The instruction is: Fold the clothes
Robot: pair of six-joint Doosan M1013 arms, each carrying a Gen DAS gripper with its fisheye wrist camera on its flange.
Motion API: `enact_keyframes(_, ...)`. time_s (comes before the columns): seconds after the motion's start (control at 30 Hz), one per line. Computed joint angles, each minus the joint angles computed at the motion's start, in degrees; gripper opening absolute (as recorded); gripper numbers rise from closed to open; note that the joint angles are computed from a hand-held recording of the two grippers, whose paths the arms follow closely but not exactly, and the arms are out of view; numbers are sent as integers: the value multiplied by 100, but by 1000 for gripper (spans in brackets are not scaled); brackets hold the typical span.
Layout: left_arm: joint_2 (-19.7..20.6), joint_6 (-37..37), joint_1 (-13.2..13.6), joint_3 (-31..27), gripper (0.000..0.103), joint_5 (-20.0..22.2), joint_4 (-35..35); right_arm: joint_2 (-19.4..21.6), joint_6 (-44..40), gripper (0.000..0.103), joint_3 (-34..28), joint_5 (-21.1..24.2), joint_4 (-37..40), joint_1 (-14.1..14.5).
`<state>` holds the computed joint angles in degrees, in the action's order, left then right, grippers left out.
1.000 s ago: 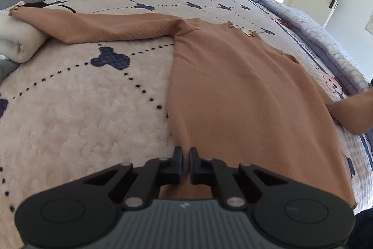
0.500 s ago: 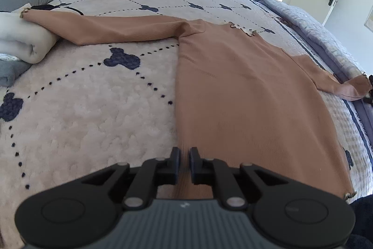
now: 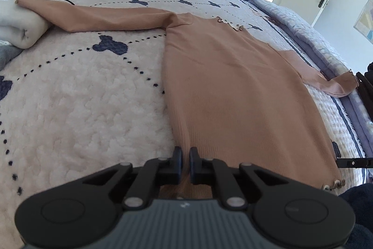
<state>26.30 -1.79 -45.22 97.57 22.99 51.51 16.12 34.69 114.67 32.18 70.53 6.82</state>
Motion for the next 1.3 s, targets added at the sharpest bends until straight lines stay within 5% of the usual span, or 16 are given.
enact_keyframes(0.1,-43,-118,-37,28,6,25,153,6,-51,8,-48,-40,-34,9)
enact_keyframes(0.2,-30,-45,-34,-10,6,170,67,168,418,24,-87,6,157,-107)
enact_keyframes(0.3,-34,-75,40,30,7,-62,-125,242,-58,39,80,413,1186,-259)
enact_keyframes(0.37,6,2,44,6,7,-33,-243,195,-279,36,112,148,1150,-127)
enact_keyframes(0.43,31,-16,12,-15,6,35,-193,118,-60,12,76,-465,496,105)
enact_keyframes(0.63,-157,502,-122,66,6,-77,-249,-263,-965,7,228,-860,1167,-11)
enact_keyframes(0.7,-169,1210,-104,55,7,-208,-863,-407,-1321,7,296,-892,1449,-124)
enact_keyframes(0.77,-130,2030,-84,-33,10,-60,-1453,-394,-989,8,262,-927,859,-160)
enact_keyframes(0.83,-96,2485,-82,-128,17,215,-1629,-226,-93,12,127,-795,-258,-153)
enact_keyframes(0.9,-164,2075,-42,-108,19,252,-1134,-106,77,18,81,-744,-461,-201)
enact_keyframes(0.97,-221,1651,67,-102,27,133,-727,-94,-576,37,123,-664,535,-388)
enact_keyframes(1.0,-211,1523,134,-147,32,112,-579,-64,-922,54,127,-645,1184,-486)
enact_keyframes(1.03,-181,1466,206,-224,35,116,-472,-8,-991,59,62,-678,1533,-557)
enact_keyframes(1.1,-26,1705,373,-527,37,222,-461,179,-746,59,-240,-840,1525,-604)
enact_keyframes(1.3,753,2996,863,-1934,43,390,-873,1026,-150,59,-1850,-927,-88,-476)
